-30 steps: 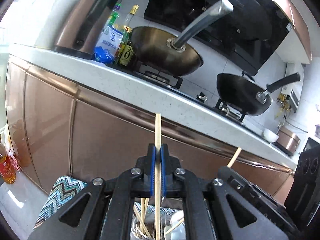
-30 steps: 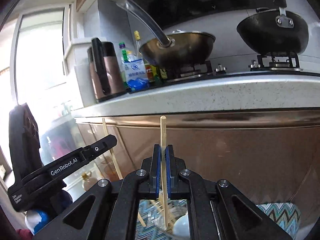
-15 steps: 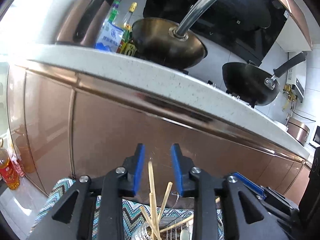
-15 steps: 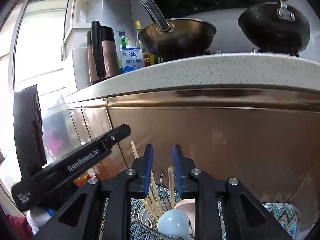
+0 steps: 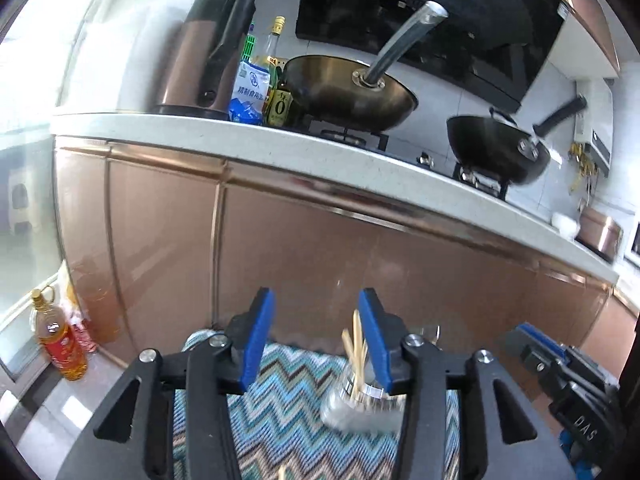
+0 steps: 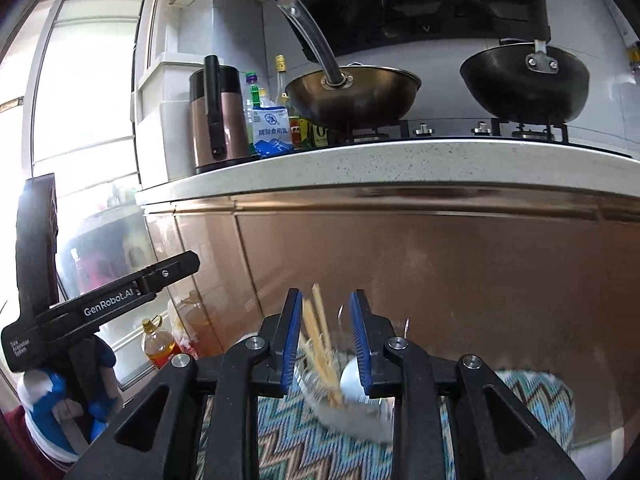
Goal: Organize utensils
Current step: 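Move both tools back from the holder to the remaining chopsticks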
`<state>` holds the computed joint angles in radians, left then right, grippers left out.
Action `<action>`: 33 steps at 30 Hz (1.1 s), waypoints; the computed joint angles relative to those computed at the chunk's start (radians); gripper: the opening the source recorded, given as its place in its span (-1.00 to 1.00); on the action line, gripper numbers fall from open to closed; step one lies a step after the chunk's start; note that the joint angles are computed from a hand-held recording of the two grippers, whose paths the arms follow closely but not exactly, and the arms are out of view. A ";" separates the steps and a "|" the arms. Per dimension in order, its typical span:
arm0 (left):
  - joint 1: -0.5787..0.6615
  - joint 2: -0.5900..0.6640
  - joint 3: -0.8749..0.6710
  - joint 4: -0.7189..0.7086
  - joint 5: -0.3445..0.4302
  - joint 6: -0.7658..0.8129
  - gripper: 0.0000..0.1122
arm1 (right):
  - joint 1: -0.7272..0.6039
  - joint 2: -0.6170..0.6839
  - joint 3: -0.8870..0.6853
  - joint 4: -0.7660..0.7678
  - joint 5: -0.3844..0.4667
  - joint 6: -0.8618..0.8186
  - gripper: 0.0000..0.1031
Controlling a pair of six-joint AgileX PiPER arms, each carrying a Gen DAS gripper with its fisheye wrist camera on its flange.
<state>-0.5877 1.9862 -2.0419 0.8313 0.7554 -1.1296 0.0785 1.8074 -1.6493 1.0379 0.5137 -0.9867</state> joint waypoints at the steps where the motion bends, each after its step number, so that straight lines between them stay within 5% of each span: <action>1: -0.012 -0.028 0.047 0.013 0.004 -0.009 -0.23 | 0.001 -0.030 0.046 0.008 -0.007 -0.013 -0.51; 6: -0.098 -0.164 0.279 0.096 0.040 -0.098 -0.19 | -0.004 -0.165 0.265 0.095 -0.029 -0.114 -0.51; 12: -0.199 -0.224 0.352 0.146 0.141 -0.129 -0.13 | -0.011 -0.330 0.475 0.169 -0.095 -0.183 -0.41; 20: -0.321 -0.272 0.380 0.219 0.284 -0.159 -0.12 | -0.085 -0.483 0.608 0.222 -0.093 -0.194 -0.36; 33: -0.436 -0.355 0.465 0.290 0.379 -0.221 -0.12 | -0.168 -0.664 0.737 0.239 -0.057 -0.188 -0.17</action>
<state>-1.0238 1.6316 -1.5768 1.1210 1.1346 -1.3511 -0.0896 1.1437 -0.9125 1.2773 0.4570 -1.1747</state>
